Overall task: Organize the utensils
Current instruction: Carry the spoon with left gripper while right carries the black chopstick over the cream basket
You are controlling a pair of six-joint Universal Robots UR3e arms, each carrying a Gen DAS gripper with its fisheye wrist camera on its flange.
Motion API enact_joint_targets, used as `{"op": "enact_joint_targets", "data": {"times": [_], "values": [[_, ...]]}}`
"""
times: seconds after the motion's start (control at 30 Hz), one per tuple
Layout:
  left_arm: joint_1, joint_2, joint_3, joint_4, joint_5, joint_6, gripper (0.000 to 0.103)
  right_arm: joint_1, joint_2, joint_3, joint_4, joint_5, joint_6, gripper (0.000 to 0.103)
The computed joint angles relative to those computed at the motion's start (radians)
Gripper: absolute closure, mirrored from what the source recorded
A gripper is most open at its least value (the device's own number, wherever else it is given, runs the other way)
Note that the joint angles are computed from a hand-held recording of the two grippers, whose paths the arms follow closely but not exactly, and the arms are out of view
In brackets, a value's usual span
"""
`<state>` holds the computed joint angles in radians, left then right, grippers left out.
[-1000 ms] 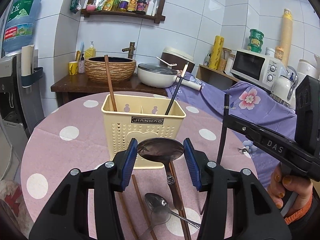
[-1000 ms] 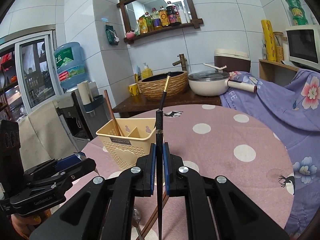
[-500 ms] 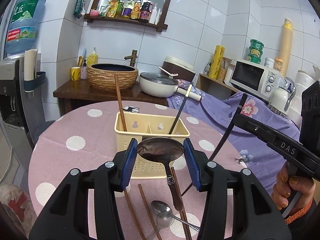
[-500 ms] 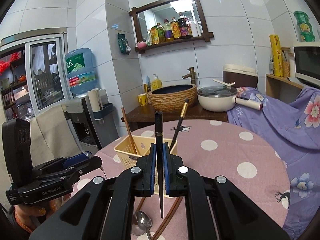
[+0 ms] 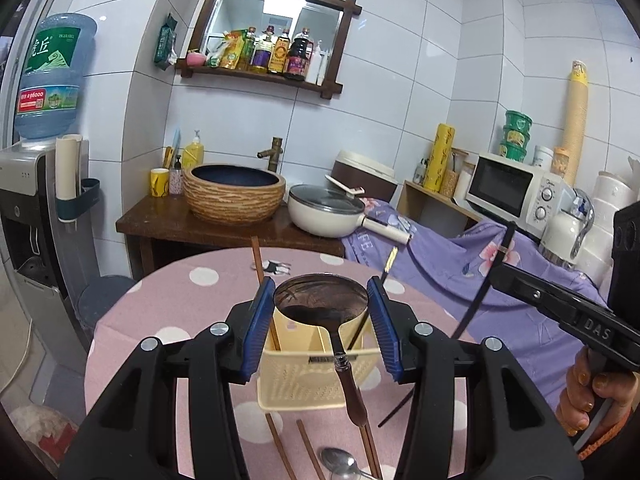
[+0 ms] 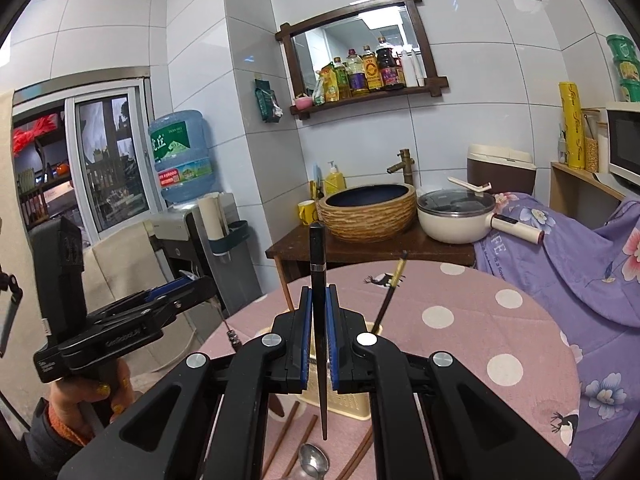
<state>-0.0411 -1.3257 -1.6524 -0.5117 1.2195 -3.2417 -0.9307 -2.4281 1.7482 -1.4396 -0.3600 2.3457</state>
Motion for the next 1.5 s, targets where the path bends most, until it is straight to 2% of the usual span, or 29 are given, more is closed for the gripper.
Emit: {"op": "enact_joint_targets", "data": {"times": [0.07, 0.17, 0.3, 0.4, 0.5, 0.7, 0.83, 1.17, 1.5], "values": [[0.019, -0.026, 0.064, -0.028, -0.017, -0.009, 0.055, 0.03, 0.036, -0.015, -0.118, -0.001, 0.095, 0.096], [0.027, -0.076, 0.166, -0.052, -0.009, -0.017, 0.055, 0.096, 0.111, -0.021, -0.396, -0.033, 0.304, 0.096], [-0.002, -0.177, 0.298, -0.045, 0.045, -0.028, 0.055, 0.233, 0.264, -0.06, -0.78, -0.15, 0.585, 0.096], [-0.02, -0.263, 0.396, -0.049, 0.081, -0.037, 0.055, 0.326, 0.357, -0.093, -0.974, -0.257, 0.698, 0.096], [-0.051, -0.33, 0.439, -0.019, 0.15, -0.026, 0.055, 0.436, 0.439, -0.103, -1.109, -0.395, 0.741, 0.096], [-0.084, -0.38, 0.348, 0.077, 0.235, 0.003, 0.055, 0.555, 0.531, -0.013, -1.282, -0.551, 0.759, 0.096], [-0.1, -0.389, 0.251, 0.148, 0.26, 0.02, 0.055, 0.6, 0.559, 0.075, -1.363, -0.602, 0.757, 0.096], [-0.158, -0.42, 0.117, 0.249, 0.303, 0.053, 0.055, 0.649, 0.594, 0.195, -1.428, -0.663, 0.747, 0.096], [-0.192, -0.453, 0.086, 0.271, 0.343, 0.069, 0.055, 0.653, 0.597, 0.236, -1.469, -0.683, 0.75, 0.096]]}}
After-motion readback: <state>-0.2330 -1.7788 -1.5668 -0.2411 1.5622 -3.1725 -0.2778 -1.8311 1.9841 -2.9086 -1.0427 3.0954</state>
